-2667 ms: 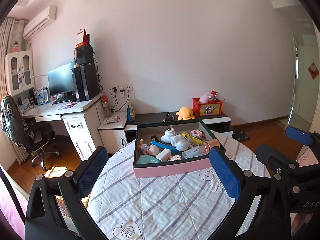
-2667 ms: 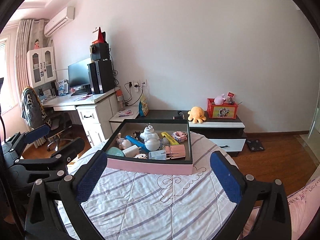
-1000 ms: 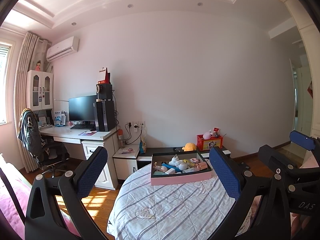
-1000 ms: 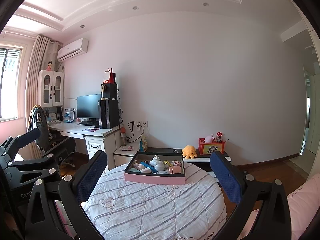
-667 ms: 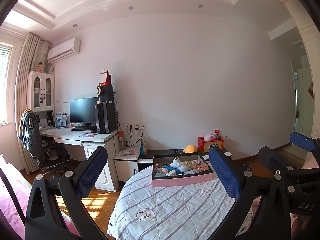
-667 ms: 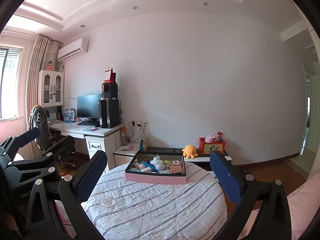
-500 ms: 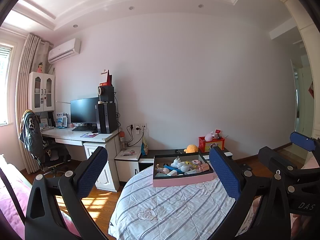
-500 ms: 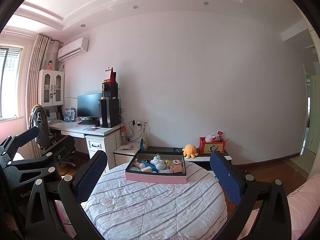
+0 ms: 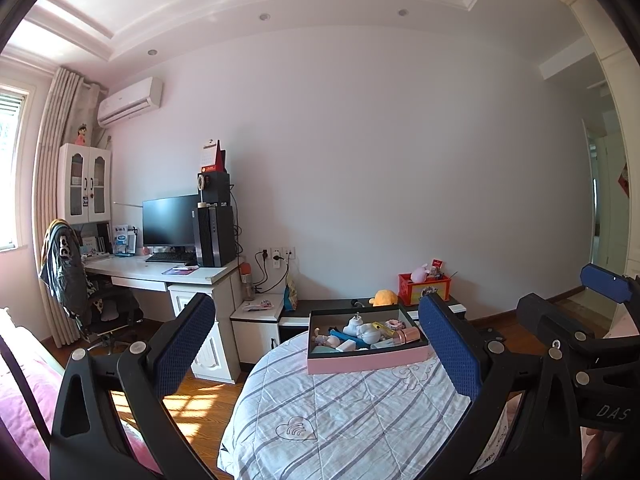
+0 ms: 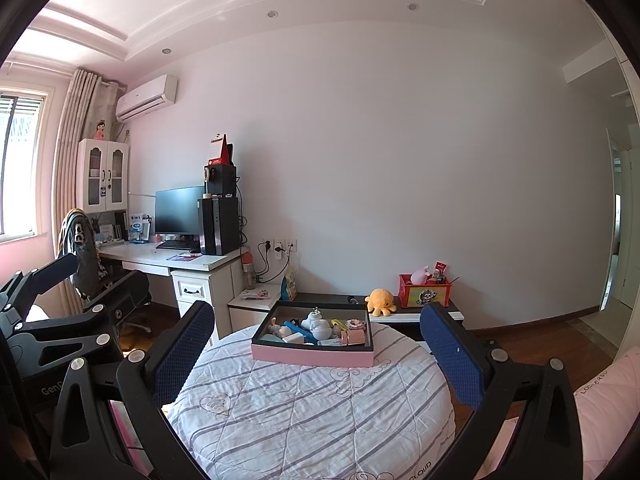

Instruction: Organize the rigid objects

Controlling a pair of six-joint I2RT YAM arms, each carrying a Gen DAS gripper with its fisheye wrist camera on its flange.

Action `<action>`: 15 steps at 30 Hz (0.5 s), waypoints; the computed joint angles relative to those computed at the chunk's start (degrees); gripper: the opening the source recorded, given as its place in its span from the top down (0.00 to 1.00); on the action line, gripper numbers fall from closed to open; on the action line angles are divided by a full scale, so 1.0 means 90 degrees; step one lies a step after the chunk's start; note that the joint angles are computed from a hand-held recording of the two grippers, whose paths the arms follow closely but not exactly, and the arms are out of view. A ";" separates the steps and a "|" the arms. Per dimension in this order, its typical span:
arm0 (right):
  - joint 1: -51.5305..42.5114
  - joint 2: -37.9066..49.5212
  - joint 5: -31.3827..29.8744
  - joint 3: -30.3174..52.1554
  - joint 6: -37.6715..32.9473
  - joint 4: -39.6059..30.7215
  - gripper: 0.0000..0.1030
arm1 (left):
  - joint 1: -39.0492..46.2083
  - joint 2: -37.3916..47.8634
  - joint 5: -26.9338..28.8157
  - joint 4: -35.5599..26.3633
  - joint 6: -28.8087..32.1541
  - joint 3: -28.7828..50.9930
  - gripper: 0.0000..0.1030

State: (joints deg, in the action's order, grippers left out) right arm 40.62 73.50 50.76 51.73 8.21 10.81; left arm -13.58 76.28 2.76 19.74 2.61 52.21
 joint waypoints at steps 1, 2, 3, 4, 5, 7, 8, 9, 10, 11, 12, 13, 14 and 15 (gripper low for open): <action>-0.0011 -0.0003 -0.0011 -0.0002 0.0004 -0.0005 0.00 | -0.0004 0.0005 0.0006 0.0013 -0.0004 0.0004 0.00; -0.0008 -0.0008 -0.0015 -0.0006 0.0005 -0.0003 0.00 | -0.0001 0.0006 0.0015 0.0001 -0.0001 0.0010 0.00; 0.0002 -0.0002 0.0001 0.0002 -0.0005 0.0003 0.00 | -0.0003 0.0006 0.0010 0.0001 -0.0004 0.0007 0.00; -0.0007 -0.0002 -0.0007 -0.0005 -0.0010 0.0016 0.00 | -0.0006 0.0006 0.0001 0.0010 -0.0004 0.0004 0.00; -0.0001 -0.0001 -0.0008 0.0009 0.0013 -0.0018 0.00 | -0.0001 0.0004 0.0005 0.0009 -0.0001 -0.0001 0.00; -0.0005 0.0000 -0.0006 0.0001 -0.0002 -0.0007 0.00 | -0.0004 0.0004 0.0003 0.0005 -0.0004 0.0004 0.00; -0.0003 0.0009 -0.0007 0.0000 0.0010 -0.0005 0.00 | 0.0004 0.0001 0.0013 -0.0002 -0.0007 0.0002 0.00; -0.0008 0.0012 -0.0010 -0.0007 0.0012 0.0001 0.00 | 0.0001 0.0003 0.0014 -0.0004 -0.0002 0.0005 0.00; -0.0014 0.0018 -0.0016 -0.0015 0.0007 0.0017 0.00 | -0.0008 -0.0006 -0.0003 -0.0005 -0.0004 -0.0006 0.00; -0.0015 0.0015 -0.0023 -0.0012 0.0019 0.0002 0.00 | -0.0006 -0.0007 -0.0001 0.0003 -0.0002 -0.0008 0.00; -0.0010 0.0016 -0.0018 -0.0011 0.0014 0.0007 0.00 | -0.0003 -0.0007 0.0004 -0.0006 -0.0001 -0.0005 0.00; -0.0010 0.0016 -0.0018 -0.0011 0.0014 0.0007 0.00 | -0.0003 -0.0007 0.0004 -0.0007 -0.0003 -0.0007 0.00; -0.0010 0.0017 -0.0014 -0.0006 0.0017 -0.0002 0.00 | 0.0002 -0.0013 0.0009 -0.0007 -0.0001 -0.0012 0.00; -0.0018 0.0033 -0.0022 -0.0016 0.0023 0.0015 0.00 | 0.0002 -0.0013 0.0009 -0.0007 -0.0001 -0.0012 0.00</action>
State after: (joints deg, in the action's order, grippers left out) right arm 40.46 73.80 50.57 51.59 8.42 10.95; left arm -13.56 76.17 2.85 19.68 2.59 52.10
